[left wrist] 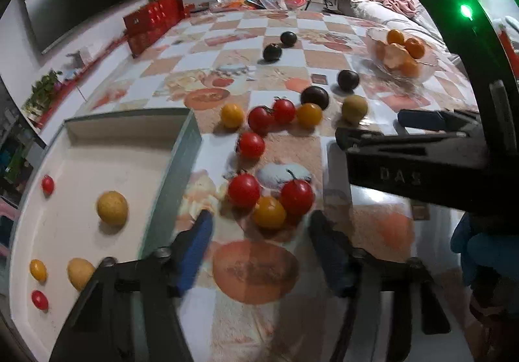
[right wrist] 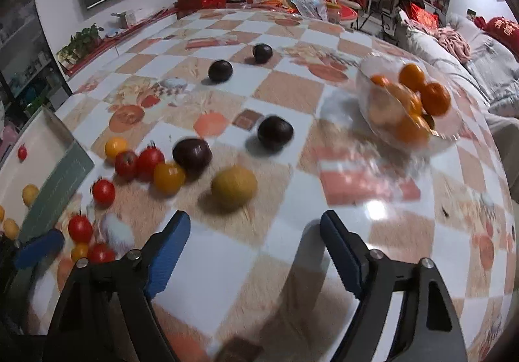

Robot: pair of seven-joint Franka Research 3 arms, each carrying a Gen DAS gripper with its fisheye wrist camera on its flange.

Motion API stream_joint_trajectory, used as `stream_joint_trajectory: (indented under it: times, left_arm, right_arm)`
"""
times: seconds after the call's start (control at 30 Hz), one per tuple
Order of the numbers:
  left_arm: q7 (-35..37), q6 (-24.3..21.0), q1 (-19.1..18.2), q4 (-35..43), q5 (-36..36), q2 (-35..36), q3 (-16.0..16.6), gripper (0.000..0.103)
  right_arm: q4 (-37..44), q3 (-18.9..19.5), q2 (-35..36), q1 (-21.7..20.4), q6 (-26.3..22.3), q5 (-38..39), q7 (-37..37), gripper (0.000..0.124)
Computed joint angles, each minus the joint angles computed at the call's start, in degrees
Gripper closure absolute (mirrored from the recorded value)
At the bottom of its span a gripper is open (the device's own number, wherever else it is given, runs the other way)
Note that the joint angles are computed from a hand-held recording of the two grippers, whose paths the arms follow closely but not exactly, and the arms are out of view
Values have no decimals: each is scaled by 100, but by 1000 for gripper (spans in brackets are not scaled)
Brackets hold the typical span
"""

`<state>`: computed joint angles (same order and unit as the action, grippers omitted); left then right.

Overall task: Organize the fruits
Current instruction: 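Grasp a yellow cherry tomato with the left tool while the right tool grasps a tan fruit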

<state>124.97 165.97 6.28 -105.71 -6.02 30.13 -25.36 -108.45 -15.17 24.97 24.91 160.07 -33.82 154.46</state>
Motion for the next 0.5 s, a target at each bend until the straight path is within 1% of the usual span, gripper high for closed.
stream_joint_trajectory:
  times: [0.03,0.07,0.1,0.13,0.17,0.23,0.33,0.4,0.5]
  left_arm:
    - [4,18,1,19,2,20,-2,45]
    - [11,37,6,32,4,37,-10,49]
    - [-6,81,-15,39,30,47,14,50]
    - [-19,93,-15,38,45,48,14,53]
    - [-22,95,-10,47,60,56,8,57]
    - [26,100,47,53,70,69,-48,64]
    - [224,79,232,18,-27,71,-251,72]
    - [333,94,315,-25,-96,55,-343,74]
    - [537,47,498,-65,-274,36,-536,81]
  right_arm:
    - [84,16,45,-19,-34,18,-60,50]
    - [164,27,89,-34,-56,35,-117,54]
    - [209,40,115,-52,-50,64,-164,61]
    - [249,44,140,-62,-48,93,-204,69]
    - [294,41,170,-66,-53,122,-235,74]
    - [334,9,205,-49,-12,155,-241,93]
    - [265,-108,196,43,126,121,-131,93]
    - [120,-185,124,112,269,86,0,93]
    - [-118,-142,-22,88,475,203,-3,93]
